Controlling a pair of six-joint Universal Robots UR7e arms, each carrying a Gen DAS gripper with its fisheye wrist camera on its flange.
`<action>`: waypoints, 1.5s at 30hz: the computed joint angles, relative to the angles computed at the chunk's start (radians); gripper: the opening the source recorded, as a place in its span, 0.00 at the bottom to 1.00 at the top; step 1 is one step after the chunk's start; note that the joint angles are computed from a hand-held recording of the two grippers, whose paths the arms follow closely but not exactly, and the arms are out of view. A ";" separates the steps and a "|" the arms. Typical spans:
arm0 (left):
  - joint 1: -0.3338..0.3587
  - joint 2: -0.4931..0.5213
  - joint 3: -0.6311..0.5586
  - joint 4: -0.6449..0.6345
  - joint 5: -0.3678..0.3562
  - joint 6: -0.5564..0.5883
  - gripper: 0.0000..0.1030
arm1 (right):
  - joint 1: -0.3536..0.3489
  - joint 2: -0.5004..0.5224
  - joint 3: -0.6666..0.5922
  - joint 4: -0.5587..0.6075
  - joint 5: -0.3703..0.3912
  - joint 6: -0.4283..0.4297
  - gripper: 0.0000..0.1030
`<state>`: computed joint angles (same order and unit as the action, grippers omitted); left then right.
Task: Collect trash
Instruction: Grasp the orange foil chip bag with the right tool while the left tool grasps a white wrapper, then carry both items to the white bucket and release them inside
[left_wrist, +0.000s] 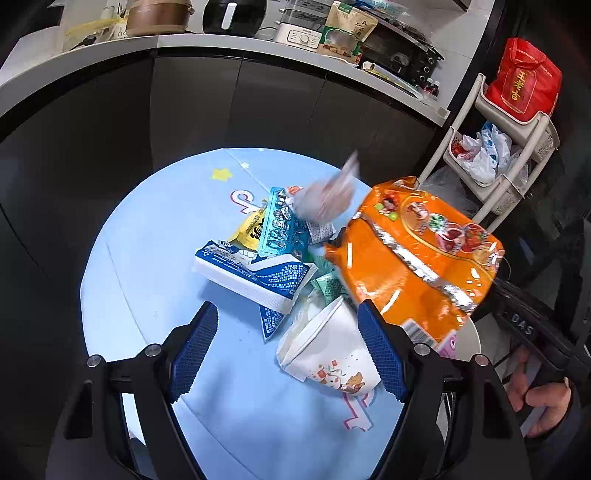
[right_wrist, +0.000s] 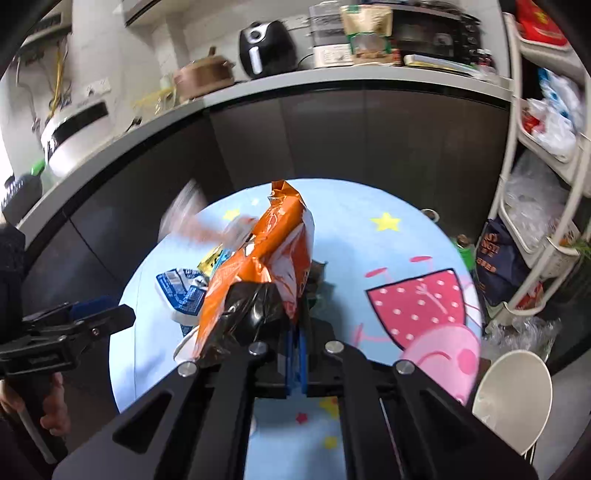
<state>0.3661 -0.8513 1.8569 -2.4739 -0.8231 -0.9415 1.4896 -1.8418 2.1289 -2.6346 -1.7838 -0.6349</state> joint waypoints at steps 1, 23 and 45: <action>0.000 0.005 -0.007 0.007 0.001 -0.002 0.72 | -0.006 -0.011 -0.001 0.003 0.005 0.003 0.04; 0.107 0.219 -0.321 0.102 -0.115 0.211 0.70 | -0.116 -0.165 0.013 0.028 0.081 -0.010 0.04; 0.029 0.181 -0.326 0.035 -0.100 0.326 0.07 | -0.164 -0.218 -0.023 0.070 0.182 0.002 0.03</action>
<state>0.3949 -0.6705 1.5309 -2.4384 -0.9230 -0.6151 1.3258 -2.0596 2.1059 -2.5648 -1.6018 -0.6329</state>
